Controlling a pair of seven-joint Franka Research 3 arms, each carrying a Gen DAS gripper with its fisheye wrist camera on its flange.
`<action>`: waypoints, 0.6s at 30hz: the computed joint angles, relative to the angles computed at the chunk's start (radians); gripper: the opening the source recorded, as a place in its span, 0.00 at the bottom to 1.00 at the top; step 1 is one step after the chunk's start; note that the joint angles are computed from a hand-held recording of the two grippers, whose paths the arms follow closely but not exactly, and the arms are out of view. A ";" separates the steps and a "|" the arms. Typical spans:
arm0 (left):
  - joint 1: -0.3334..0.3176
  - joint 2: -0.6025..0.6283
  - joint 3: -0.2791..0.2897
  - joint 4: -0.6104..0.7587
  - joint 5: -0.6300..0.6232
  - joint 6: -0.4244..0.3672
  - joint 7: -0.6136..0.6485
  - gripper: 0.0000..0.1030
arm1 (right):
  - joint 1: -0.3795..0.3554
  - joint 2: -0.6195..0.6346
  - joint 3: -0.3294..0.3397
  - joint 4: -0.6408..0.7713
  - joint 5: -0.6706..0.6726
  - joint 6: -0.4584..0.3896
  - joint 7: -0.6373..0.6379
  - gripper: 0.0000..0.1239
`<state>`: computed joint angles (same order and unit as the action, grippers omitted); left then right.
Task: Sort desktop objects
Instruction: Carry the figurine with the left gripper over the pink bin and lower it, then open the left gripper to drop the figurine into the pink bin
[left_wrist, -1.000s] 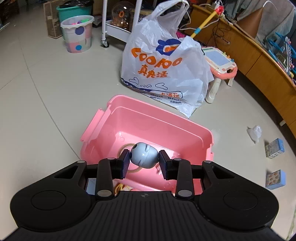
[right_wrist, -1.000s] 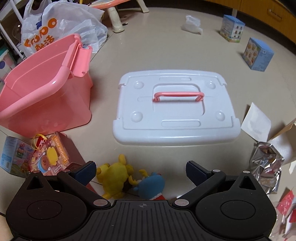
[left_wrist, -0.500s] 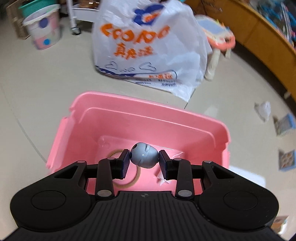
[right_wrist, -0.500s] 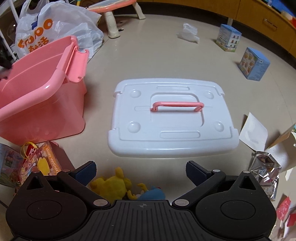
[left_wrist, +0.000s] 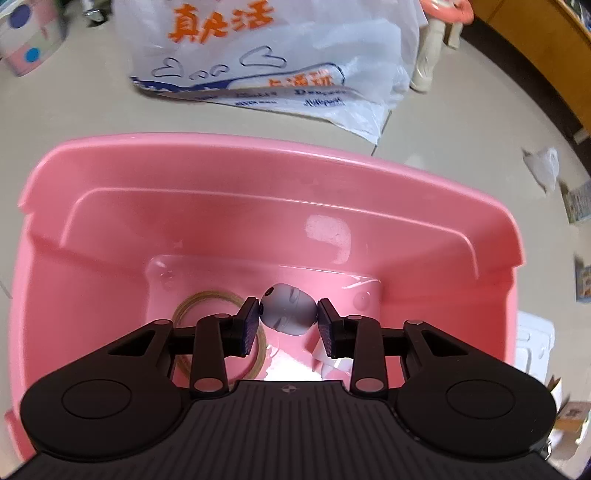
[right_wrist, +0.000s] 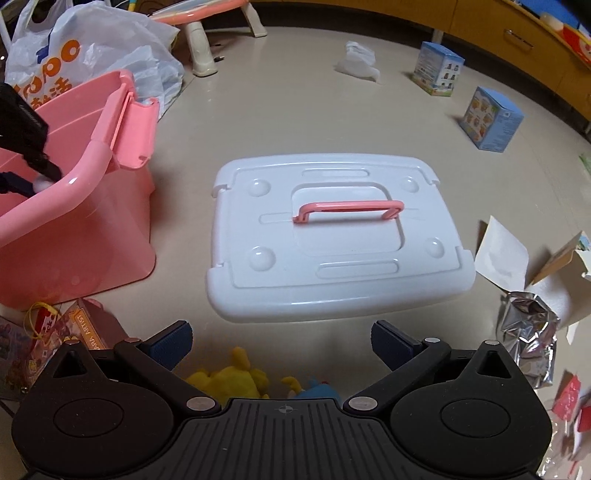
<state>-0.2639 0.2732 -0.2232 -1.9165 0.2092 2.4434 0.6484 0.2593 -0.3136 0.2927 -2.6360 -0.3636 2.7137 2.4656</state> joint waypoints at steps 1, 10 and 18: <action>0.003 0.010 -0.001 0.008 -0.007 -0.004 0.007 0.34 | 0.000 0.003 0.002 0.001 -0.003 0.001 0.001 0.83; 0.021 0.086 -0.018 0.072 -0.095 -0.048 0.102 0.34 | 0.005 0.034 0.010 0.020 -0.027 -0.001 0.046 0.83; 0.036 0.117 -0.025 0.092 -0.171 -0.077 0.120 0.34 | 0.025 0.058 -0.003 0.032 -0.040 0.013 0.044 0.83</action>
<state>-0.2280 0.3906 -0.2486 -1.8248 0.0386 2.3662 0.7686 0.2847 -0.2558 0.2893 -2.6039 -0.4036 2.7264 2.5094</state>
